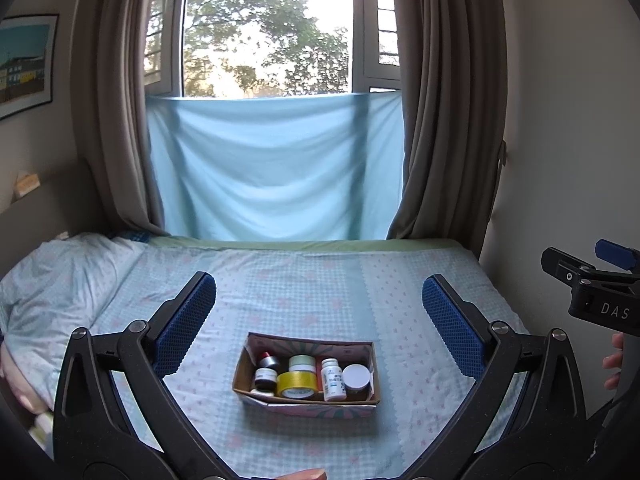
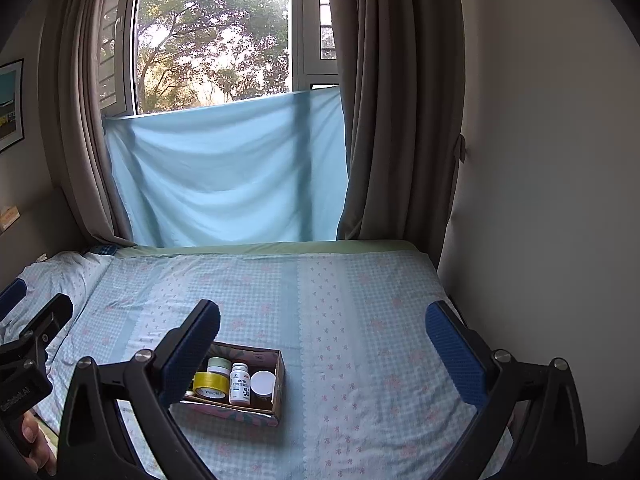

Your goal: Organize rigid objects

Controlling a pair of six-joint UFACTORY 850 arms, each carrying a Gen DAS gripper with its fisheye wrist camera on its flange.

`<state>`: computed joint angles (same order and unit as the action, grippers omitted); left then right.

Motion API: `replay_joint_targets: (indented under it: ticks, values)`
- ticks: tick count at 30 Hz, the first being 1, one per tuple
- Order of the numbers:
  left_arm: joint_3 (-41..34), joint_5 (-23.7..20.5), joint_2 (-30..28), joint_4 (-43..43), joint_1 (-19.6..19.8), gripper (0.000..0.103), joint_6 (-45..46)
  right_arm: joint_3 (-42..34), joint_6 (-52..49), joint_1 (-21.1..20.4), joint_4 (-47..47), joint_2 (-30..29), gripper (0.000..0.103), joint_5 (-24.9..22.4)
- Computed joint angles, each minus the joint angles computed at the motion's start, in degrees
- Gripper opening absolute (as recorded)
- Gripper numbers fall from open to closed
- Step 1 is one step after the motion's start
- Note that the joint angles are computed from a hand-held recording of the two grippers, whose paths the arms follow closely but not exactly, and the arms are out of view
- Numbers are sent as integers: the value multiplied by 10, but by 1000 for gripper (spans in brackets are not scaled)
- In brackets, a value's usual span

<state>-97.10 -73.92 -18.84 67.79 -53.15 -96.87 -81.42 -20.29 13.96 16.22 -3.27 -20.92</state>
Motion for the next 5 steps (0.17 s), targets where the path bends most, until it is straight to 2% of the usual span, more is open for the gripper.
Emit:
replay_joint_targets:
  ticks: [5]
  values:
    - [9,4,7,1,0,103,-7,1,5,1,-4,0,102,0]
